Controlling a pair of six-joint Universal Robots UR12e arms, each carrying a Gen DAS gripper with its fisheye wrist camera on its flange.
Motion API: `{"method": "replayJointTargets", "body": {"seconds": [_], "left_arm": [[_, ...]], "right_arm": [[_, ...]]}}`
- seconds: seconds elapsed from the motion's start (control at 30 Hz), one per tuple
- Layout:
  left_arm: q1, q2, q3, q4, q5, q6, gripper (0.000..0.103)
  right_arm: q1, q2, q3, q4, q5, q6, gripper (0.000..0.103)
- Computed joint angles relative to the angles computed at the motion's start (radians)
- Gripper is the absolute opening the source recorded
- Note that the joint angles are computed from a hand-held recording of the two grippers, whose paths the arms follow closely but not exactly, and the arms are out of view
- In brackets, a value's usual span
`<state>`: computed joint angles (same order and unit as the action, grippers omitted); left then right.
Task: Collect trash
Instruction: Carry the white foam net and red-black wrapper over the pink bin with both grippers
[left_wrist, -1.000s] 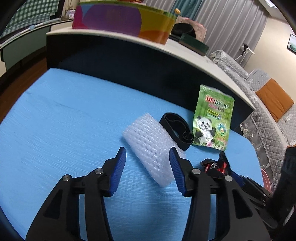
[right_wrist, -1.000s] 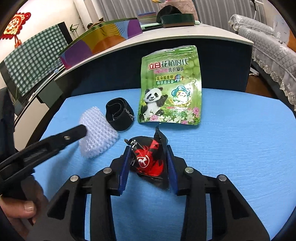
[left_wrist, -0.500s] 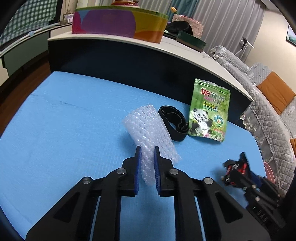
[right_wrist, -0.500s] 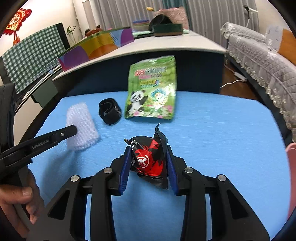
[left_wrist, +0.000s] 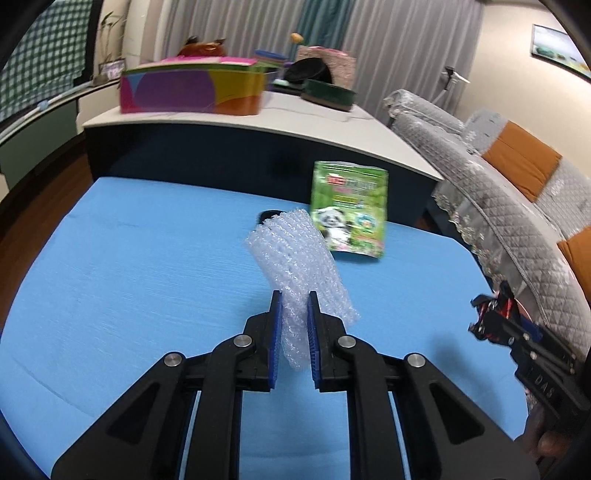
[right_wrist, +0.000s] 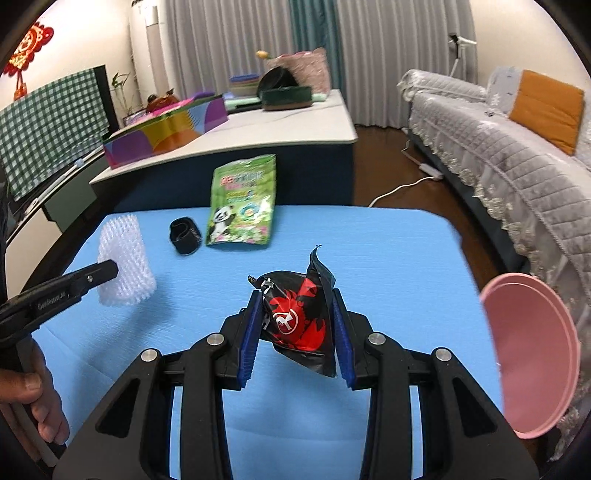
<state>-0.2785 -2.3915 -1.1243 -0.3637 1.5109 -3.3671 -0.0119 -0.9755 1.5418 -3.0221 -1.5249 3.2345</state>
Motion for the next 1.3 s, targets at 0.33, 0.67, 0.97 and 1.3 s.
{"method": "replayJointTargets", "body": {"seconds": [0.33, 0.67, 0.97, 1.3], "left_arm": [[-0.031, 0.01, -0.016, 0.052, -0.056, 0.063, 0.013], [-0.065, -0.013, 0.026, 0.047, -0.107, 0.099, 0.013], [-0.094, -0.034, 0.067, 0.032, -0.138, 0.133, 0.013], [-0.119, -0.051, 0.098, 0.015, -0.15, 0.188, 0.013]], "right_arm": [[-0.053, -0.073, 0.075, -0.057, -0.077, 0.062, 0.037], [-0.107, -0.155, 0.134, -0.055, -0.108, 0.057, 0.037], [-0.156, -0.214, 0.145, -0.037, -0.096, -0.032, 0.037], [-0.213, -0.194, 0.172, -0.102, -0.085, -0.045, 0.037]]}}
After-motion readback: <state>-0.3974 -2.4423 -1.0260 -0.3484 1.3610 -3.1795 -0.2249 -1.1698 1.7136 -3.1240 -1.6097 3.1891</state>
